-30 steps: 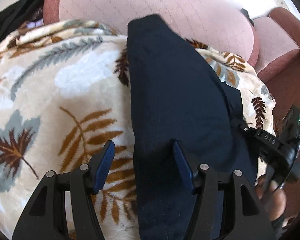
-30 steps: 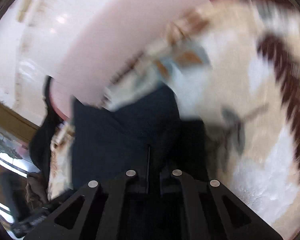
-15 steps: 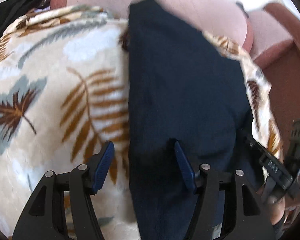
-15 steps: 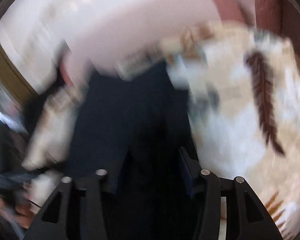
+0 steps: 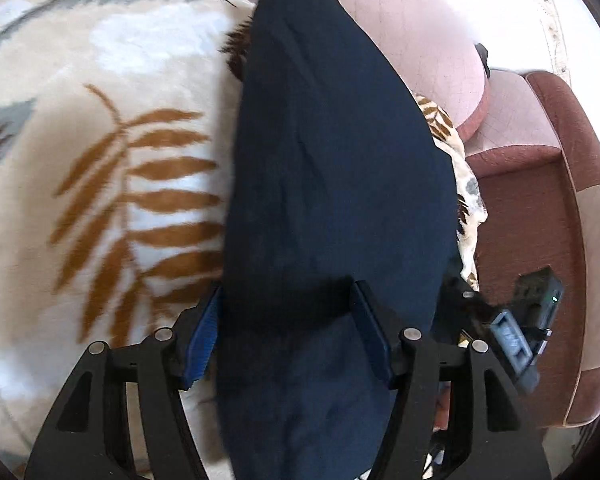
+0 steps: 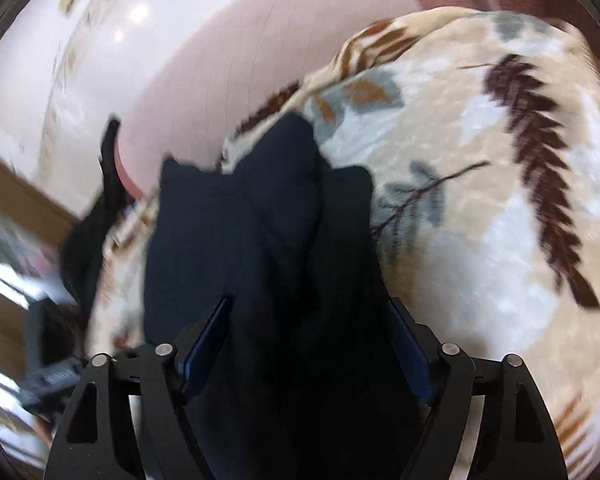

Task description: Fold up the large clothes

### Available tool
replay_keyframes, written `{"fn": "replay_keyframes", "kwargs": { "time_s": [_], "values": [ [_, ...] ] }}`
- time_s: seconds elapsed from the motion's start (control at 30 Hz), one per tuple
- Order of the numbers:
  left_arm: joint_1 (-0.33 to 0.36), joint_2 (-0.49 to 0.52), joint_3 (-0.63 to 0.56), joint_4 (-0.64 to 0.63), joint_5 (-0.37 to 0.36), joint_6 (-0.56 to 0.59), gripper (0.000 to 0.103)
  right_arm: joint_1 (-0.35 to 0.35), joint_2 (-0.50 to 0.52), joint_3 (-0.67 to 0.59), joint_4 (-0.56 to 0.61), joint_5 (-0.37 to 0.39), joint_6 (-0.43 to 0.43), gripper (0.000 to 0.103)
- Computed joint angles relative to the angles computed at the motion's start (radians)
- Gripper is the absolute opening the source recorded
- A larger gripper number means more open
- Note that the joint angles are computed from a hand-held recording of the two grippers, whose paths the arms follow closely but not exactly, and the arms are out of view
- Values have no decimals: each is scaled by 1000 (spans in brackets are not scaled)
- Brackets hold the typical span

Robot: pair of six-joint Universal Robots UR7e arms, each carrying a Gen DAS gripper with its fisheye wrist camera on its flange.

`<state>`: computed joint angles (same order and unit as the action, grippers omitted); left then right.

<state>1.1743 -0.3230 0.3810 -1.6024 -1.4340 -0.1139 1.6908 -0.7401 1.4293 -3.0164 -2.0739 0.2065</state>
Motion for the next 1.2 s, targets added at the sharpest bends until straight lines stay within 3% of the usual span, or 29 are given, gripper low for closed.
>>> {"fn": "replay_keyframes", "kwargs": {
  "time_s": [0.07, 0.17, 0.2, 0.23, 0.27, 0.33, 0.43, 0.77, 1.0, 1.2],
  "values": [
    [-3, 19, -21, -4, -5, 0, 72, -8, 19, -26, 14, -9, -19, 90],
    [-3, 47, -61, -6, -16, -37, 70, -43, 3, -8, 6, 113, -2, 98],
    [-3, 35, -37, -32, -17, -44, 66, -46, 1, -4, -4, 130, -12, 93],
    [-4, 31, -26, -48, -10, -45, 53, -48, -2, 1, -8, 154, -34, 65],
    [-10, 13, 10, -76, 6, -40, 42, -50, -6, 6, -7, 182, -57, 46],
    [-18, -7, 46, -106, 33, -22, 28, -40, -2, 8, -16, 186, -114, 31],
    [-32, -58, 135, -172, 52, -4, 19, -2, 14, 5, -66, 115, -187, 23],
    [-64, -271, 424, -334, 151, 75, 17, 73, 20, 32, -103, 102, -123, 21],
    [-44, -460, 592, -352, 213, 101, 18, 131, 65, 63, -159, 194, -24, 21],
    [27, -605, 767, -352, 209, 59, 22, 165, 118, 129, -232, 259, 48, 22]
  ]
}}
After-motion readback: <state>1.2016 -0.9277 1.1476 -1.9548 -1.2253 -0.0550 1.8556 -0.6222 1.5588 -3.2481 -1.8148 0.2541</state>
